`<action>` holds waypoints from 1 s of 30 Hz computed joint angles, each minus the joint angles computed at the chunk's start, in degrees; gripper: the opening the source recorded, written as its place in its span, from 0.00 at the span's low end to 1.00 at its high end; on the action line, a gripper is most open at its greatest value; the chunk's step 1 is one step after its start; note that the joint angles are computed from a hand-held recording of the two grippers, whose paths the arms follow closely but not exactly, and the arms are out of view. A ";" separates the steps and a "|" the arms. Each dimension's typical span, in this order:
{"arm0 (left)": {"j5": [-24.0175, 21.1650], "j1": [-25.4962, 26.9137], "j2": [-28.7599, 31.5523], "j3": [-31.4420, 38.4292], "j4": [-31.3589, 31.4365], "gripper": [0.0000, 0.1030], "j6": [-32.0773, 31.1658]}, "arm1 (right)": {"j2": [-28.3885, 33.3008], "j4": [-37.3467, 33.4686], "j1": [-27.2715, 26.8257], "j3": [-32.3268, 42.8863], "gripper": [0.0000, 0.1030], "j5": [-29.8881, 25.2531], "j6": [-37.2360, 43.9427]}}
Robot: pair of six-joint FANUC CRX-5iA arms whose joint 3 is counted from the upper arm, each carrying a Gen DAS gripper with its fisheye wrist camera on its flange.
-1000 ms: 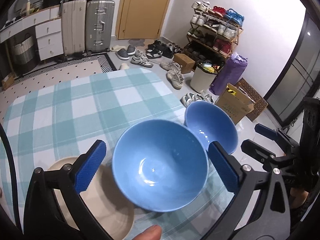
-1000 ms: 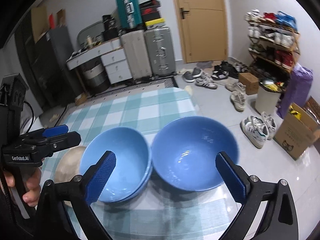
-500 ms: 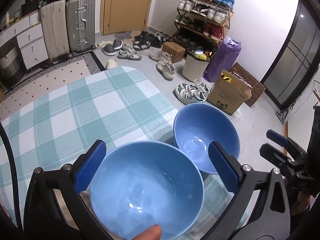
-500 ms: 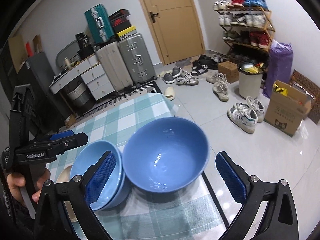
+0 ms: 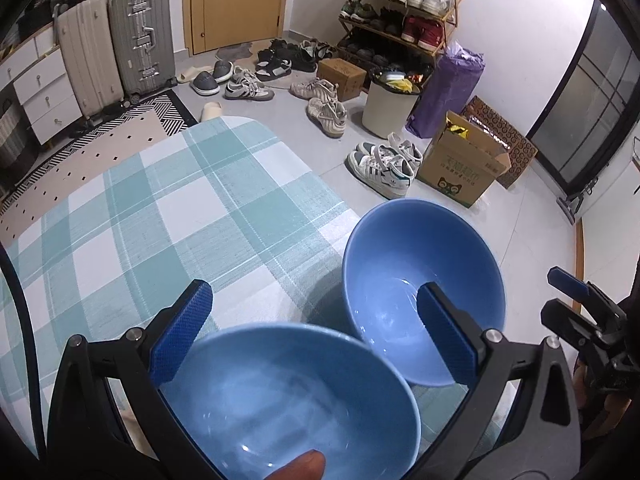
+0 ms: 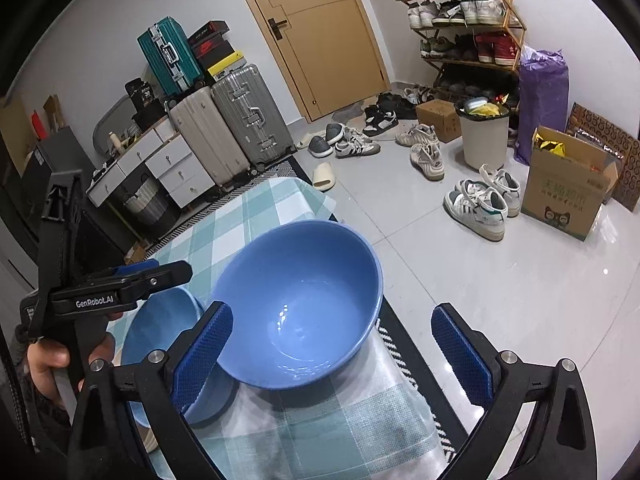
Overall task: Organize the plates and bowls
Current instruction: 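Close the left gripper on the nested blue bowls' rim while the right gripper grips the opposite rim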
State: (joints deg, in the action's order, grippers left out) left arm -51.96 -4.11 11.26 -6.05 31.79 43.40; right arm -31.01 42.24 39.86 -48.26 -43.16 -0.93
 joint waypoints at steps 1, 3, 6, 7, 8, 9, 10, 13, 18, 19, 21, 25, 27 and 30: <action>0.18 -0.41 0.46 0.47 -0.65 0.99 0.46 | 0.27 0.02 -0.44 -0.10 0.99 0.41 0.05; 0.34 -1.29 1.66 1.88 -2.78 0.99 2.15 | 0.61 -0.37 -1.15 -0.31 0.99 1.22 0.19; -0.05 -2.20 3.24 3.46 -4.70 0.99 3.29 | 1.42 -1.56 -2.35 -0.28 0.96 2.26 1.08; -0.06 -2.40 3.57 3.66 -4.94 0.99 3.31 | 1.79 -1.95 -2.65 -0.18 0.93 2.55 1.41; -0.33 -2.71 4.23 4.24 -5.44 0.98 3.32 | 2.25 -2.77 -3.06 -0.04 0.88 3.00 2.00; -0.34 -2.95 4.58 4.48 -5.72 0.97 3.32 | 2.43 -3.78 -3.47 0.13 0.86 3.52 2.89; -0.42 -3.22 5.01 4.90 -6.30 0.96 3.60 | 2.71 -5.35 -3.85 0.45 0.82 4.18 4.31; -0.53 -4.08 6.23 6.27 -8.64 0.84 5.24 | 3.82 -7.55 -4.53 0.80 0.72 5.96 6.27; -2.15 -4.65 8.54 8.45 -10.16 0.65 6.10 | 6.09 -9.49 -5.08 1.61 0.60 7.99 8.84; -2.28 -4.71 8.76 8.58 -10.12 0.64 6.00 | 6.28 -9.40 -5.13 1.54 0.56 8.53 8.96; -2.60 -4.72 9.26 8.60 -9.30 0.54 4.93 | 6.69 -8.78 -5.04 1.49 0.51 8.48 8.94; -1.77 -5.37 9.32 8.43 -10.20 0.41 4.39 | 7.43 -9.55 -5.67 1.74 0.41 8.63 9.07; -1.65 -5.47 9.55 8.62 -10.32 0.31 4.42 | 7.60 -10.04 -5.57 1.77 0.35 8.35 9.10; -2.04 -5.37 9.81 8.77 -9.84 0.23 4.24 | 7.63 -9.57 -5.17 1.59 0.28 7.65 8.43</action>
State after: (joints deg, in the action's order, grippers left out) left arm -54.00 -9.48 21.07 2.72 21.95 47.65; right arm -23.39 32.67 34.69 -46.67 -35.51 7.50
